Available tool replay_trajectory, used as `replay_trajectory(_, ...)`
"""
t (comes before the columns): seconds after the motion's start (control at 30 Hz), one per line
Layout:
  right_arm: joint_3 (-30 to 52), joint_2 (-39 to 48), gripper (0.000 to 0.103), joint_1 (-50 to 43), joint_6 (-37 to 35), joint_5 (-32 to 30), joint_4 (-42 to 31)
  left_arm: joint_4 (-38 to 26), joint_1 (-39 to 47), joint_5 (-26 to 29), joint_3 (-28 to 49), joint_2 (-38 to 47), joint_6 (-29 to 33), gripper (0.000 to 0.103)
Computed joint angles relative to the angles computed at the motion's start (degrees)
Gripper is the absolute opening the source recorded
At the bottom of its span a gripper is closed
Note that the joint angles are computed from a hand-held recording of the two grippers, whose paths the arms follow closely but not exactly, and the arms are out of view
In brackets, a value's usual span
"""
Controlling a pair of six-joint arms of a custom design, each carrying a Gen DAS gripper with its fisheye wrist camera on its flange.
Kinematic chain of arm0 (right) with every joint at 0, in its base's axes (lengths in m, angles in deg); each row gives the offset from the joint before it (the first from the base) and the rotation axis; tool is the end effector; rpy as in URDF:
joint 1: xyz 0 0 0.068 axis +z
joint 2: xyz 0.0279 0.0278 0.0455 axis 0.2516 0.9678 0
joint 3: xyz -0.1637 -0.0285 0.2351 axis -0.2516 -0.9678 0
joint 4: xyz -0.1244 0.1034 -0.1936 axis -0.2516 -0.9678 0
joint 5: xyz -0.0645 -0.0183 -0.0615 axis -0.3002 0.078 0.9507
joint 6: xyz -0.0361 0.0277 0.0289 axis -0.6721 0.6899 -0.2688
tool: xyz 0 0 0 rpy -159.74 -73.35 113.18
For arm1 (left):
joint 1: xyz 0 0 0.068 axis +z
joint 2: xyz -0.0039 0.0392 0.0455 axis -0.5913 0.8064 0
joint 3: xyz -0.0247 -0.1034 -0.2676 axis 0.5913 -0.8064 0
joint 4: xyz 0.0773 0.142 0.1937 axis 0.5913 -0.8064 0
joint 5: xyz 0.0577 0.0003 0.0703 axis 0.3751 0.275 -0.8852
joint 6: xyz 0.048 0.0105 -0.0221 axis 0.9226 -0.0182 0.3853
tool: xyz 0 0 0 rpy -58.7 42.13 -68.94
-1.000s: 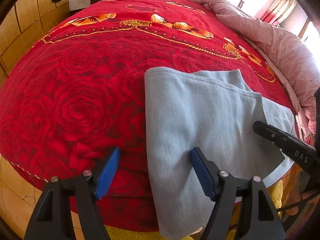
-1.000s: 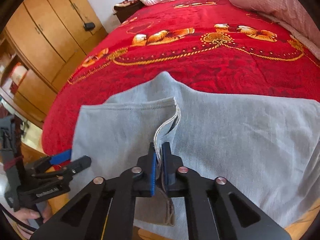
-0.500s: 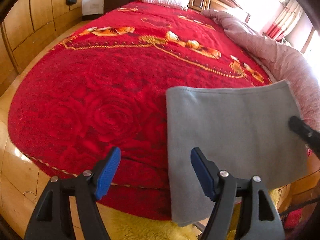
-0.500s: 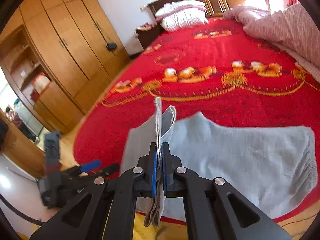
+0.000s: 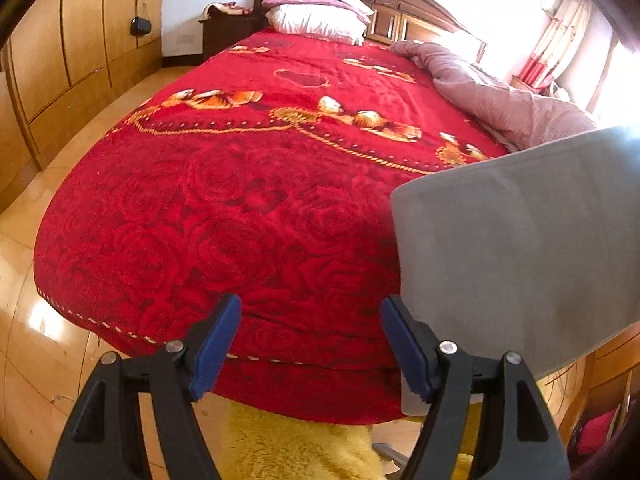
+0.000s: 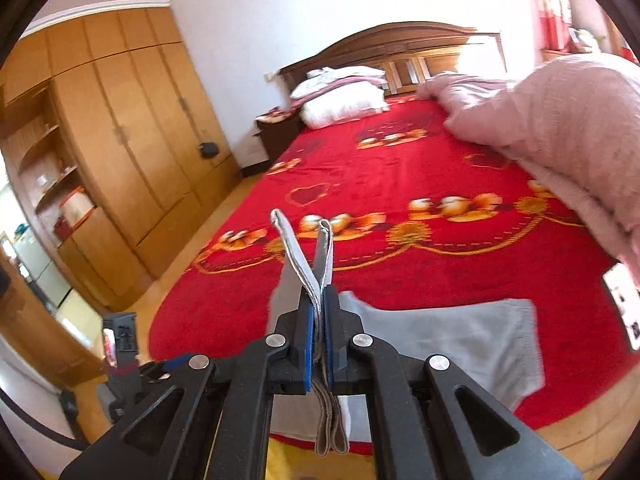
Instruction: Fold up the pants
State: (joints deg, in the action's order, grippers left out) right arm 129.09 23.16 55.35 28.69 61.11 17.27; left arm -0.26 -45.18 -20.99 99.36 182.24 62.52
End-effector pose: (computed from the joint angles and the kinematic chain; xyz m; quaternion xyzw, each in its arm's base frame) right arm 0.2251 0.1697 0.2362 0.1395 0.8649 0.1012 0.4714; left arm 0.3777 -0.0674 0.1671 0.1302 0.9402 -0.1245 0.2890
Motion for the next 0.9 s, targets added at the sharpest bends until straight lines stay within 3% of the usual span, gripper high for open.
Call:
replay_trajectory(0.13, -4.7, -4.8, 0.005, -3.6, 3.2, 0.1, -2.0, -0.3, -1.8, -0.3, 0.4, -0.1, 0.3, 0.076)
replay_trajectory(0.33, -12.3, -5.2, 0.005, -14.9, 2.6, -6.8, 0.2, -3.3, -5.5, -1.2, 5.5, 3.2, 0.4, 0.076)
replay_trajectory(0.63, -20.6, 10.5, 0.005, -30.5, -3.5, -19.2, 20.2, -3.8, -13.0, -4.1, 10.7, 7.6, 0.8, 0.076)
replay_trajectory(0.9, -20.8, 20.8, 0.006, -35.0, -10.7, -21.6, 26.6, -2.9, -18.0, -3.5, 16.8, 14.8, 0.8, 0.076)
